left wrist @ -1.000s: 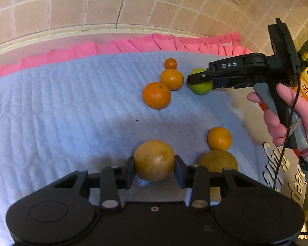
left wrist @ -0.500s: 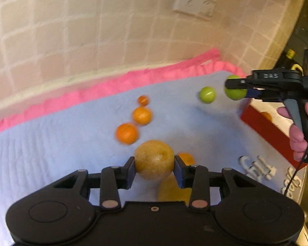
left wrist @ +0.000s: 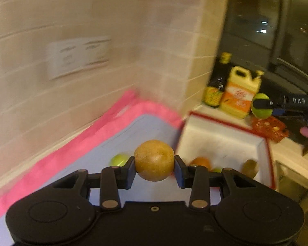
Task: Organize fruits
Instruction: 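Carry both fruits into the red box and open both tools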
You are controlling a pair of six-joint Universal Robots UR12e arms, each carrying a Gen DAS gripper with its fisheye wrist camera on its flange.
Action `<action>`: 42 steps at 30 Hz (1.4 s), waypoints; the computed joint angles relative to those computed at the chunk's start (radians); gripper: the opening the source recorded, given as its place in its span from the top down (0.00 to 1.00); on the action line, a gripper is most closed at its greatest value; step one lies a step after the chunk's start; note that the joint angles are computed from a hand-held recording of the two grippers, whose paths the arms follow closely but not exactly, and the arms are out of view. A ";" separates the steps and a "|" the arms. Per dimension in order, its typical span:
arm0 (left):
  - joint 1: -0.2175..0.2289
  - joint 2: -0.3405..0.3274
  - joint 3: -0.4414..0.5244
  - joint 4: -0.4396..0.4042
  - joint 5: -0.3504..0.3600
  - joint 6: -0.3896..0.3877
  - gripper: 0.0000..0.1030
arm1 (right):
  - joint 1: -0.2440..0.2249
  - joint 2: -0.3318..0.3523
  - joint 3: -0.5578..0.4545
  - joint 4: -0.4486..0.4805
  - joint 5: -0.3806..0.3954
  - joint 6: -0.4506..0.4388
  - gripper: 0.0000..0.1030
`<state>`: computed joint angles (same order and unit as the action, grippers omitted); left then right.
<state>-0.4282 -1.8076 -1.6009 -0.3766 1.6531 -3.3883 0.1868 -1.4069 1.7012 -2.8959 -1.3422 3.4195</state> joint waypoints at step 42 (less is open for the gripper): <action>-0.037 -0.566 0.763 -0.609 -0.193 -0.007 0.54 | -0.067 0.173 -0.100 0.422 0.033 -0.182 0.51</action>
<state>-0.4649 -2.3739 -0.8379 -0.9853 1.4600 -3.3957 0.1197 -1.2344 1.6010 -2.4739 -1.3087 3.2376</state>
